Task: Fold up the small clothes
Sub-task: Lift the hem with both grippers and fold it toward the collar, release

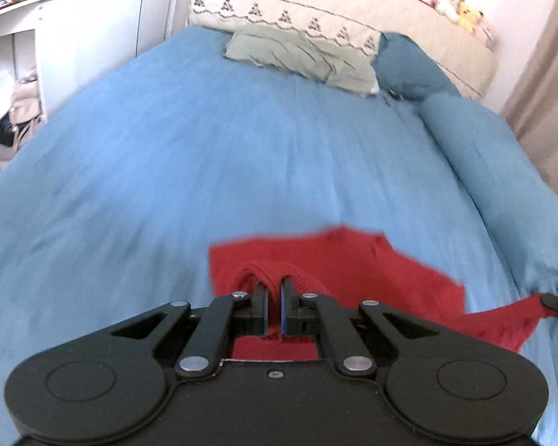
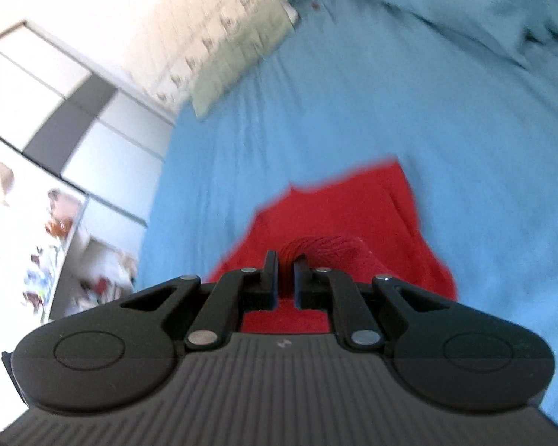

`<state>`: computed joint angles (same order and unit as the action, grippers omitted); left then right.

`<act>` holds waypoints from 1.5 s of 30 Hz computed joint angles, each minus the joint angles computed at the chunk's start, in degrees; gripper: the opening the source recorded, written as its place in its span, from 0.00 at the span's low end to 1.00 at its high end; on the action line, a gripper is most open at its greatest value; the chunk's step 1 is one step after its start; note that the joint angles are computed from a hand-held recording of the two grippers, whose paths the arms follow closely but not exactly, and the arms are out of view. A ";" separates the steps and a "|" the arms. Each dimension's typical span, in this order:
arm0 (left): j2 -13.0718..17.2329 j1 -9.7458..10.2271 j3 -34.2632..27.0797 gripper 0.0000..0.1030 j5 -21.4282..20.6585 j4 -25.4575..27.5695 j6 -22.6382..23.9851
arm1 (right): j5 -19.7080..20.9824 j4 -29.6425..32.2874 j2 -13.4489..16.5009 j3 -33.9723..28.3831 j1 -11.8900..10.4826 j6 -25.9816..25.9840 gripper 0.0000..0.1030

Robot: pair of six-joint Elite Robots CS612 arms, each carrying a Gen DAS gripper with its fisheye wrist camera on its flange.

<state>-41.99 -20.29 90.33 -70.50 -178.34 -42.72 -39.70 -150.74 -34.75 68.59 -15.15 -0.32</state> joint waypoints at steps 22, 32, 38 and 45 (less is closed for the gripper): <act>19.35 4.39 -28.49 0.27 0.31 18.26 -5.04 | -17.15 8.73 30.01 -46.09 7.47 1.50 0.26; 13.97 1.04 -19.03 1.00 6.16 8.98 11.39 | -18.41 -10.87 21.62 -28.61 7.34 -2.59 1.00; 13.26 -1.70 -14.00 1.00 1.95 9.31 23.49 | -18.81 -10.02 15.40 -16.23 8.09 -14.56 1.00; 14.34 -1.08 -11.90 1.00 -2.32 7.94 15.38 | -24.73 -13.47 16.08 -12.76 9.58 -18.20 1.00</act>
<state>-27.65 -21.37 78.43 -72.82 -170.40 -27.34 -64.43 -164.21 -18.66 55.83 -5.57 -18.52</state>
